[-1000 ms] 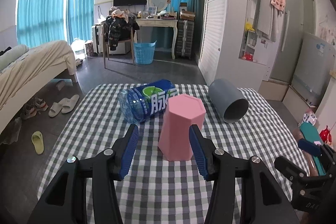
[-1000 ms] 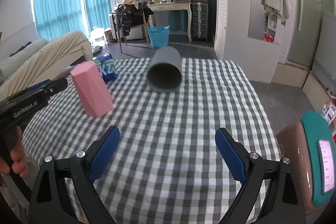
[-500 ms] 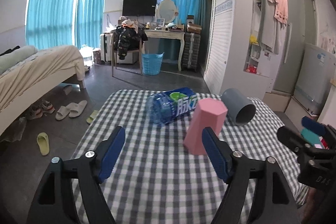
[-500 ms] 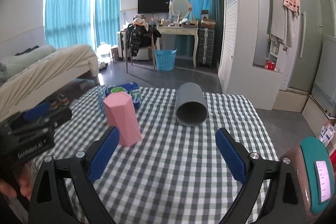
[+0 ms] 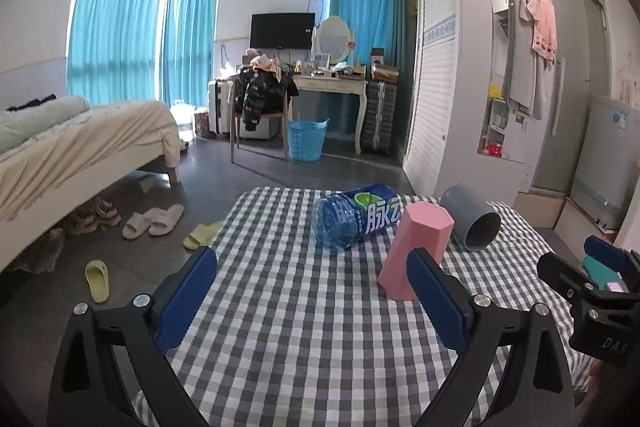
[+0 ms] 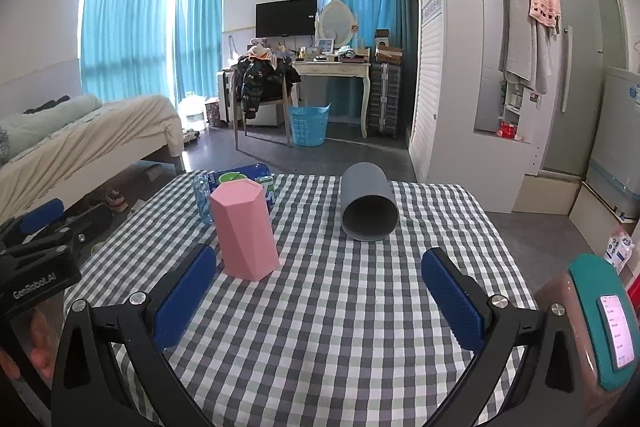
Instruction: Flip cup upside down
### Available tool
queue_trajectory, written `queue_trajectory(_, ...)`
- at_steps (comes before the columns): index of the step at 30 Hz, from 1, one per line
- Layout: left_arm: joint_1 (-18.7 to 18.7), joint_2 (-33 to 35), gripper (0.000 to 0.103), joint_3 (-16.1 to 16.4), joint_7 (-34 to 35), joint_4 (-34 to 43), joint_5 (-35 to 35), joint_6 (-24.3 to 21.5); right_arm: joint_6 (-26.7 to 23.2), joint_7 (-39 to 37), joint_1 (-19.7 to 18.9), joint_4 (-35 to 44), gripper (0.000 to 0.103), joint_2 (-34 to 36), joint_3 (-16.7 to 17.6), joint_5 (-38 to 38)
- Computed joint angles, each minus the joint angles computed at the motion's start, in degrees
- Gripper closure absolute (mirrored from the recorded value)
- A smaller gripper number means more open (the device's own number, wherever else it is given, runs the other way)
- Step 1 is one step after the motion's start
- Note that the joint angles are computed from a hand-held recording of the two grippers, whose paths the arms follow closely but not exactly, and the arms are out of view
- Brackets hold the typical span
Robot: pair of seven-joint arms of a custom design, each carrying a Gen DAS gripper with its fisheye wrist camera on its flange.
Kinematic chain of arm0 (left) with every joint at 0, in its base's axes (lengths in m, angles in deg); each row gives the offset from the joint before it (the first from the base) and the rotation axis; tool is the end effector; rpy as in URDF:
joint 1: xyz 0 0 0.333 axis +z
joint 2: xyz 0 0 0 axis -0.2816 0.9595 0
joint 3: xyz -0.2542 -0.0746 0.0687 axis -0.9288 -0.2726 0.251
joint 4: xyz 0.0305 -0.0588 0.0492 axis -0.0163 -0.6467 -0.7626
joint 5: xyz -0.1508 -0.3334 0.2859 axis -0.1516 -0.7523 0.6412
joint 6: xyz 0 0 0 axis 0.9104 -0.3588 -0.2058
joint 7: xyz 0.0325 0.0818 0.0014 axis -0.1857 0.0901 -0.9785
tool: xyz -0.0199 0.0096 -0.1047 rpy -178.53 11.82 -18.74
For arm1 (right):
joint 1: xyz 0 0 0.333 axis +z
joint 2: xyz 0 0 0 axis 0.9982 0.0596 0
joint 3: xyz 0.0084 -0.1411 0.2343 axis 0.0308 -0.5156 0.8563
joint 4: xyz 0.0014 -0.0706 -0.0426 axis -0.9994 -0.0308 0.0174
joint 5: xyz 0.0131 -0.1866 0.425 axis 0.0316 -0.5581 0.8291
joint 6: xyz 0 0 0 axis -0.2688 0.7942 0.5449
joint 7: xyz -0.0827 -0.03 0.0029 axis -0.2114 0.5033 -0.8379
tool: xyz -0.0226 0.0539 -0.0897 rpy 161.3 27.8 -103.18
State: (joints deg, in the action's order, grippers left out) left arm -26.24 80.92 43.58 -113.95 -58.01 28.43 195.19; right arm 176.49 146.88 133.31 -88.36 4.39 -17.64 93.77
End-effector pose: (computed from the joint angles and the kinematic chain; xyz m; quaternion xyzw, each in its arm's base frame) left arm 0.6132 -0.2184 0.3422 -0.6920 0.4768 -0.3315 0.4288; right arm 0.6822 0.3688 0.3482 -0.7109 0.4717 -0.2942 0.4308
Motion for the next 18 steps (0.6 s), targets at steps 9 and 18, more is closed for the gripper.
queue_trajectory(9,-0.27,-0.44,0.004,-0.35,-0.31,-0.55,0.13,-2.24,1.15,-0.48,1.23,-1.02,0.0,-0.42,-1.17,2.14)
queue_trajectory(18,-0.62,0.15,0.004,-0.41,0.64,-0.07,0.16,-2.23,1.36,-1.98,-0.68,-1.28,0.0,-0.98,1.14,3.23)
